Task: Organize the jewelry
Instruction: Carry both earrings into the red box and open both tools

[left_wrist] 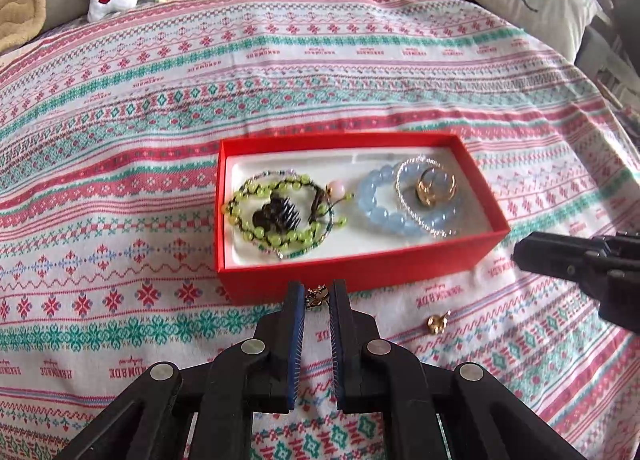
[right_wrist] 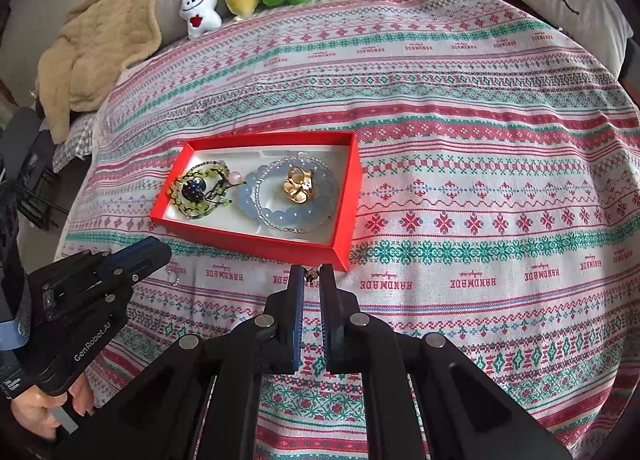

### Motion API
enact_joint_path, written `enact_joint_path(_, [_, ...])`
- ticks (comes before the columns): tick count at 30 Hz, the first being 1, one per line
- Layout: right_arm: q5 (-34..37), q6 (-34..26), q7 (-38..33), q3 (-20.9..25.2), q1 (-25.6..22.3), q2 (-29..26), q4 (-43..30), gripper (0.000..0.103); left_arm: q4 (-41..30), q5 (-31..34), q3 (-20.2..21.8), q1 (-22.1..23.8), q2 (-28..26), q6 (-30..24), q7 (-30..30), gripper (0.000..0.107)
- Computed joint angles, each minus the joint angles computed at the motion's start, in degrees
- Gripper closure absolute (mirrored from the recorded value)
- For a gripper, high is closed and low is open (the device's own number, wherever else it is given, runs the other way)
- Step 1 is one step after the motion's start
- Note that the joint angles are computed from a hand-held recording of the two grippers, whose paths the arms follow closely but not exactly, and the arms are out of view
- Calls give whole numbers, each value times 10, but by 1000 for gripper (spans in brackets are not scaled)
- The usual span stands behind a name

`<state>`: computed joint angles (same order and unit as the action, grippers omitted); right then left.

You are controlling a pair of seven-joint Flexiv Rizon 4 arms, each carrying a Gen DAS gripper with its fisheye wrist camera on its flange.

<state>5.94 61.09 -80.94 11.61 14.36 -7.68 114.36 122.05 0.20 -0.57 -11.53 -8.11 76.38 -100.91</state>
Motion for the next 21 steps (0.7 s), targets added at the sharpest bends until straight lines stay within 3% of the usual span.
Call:
enact_joint_path(10, [29, 13, -54, 9, 2, -18, -31, 96, -24, -10, 2, 2, -33, 45, 6, 100])
enact_joint_path(21, [-5, 29, -51, 5, 1, -63, -60, 96, -71, 51, 54, -35, -83, 60, -39, 100])
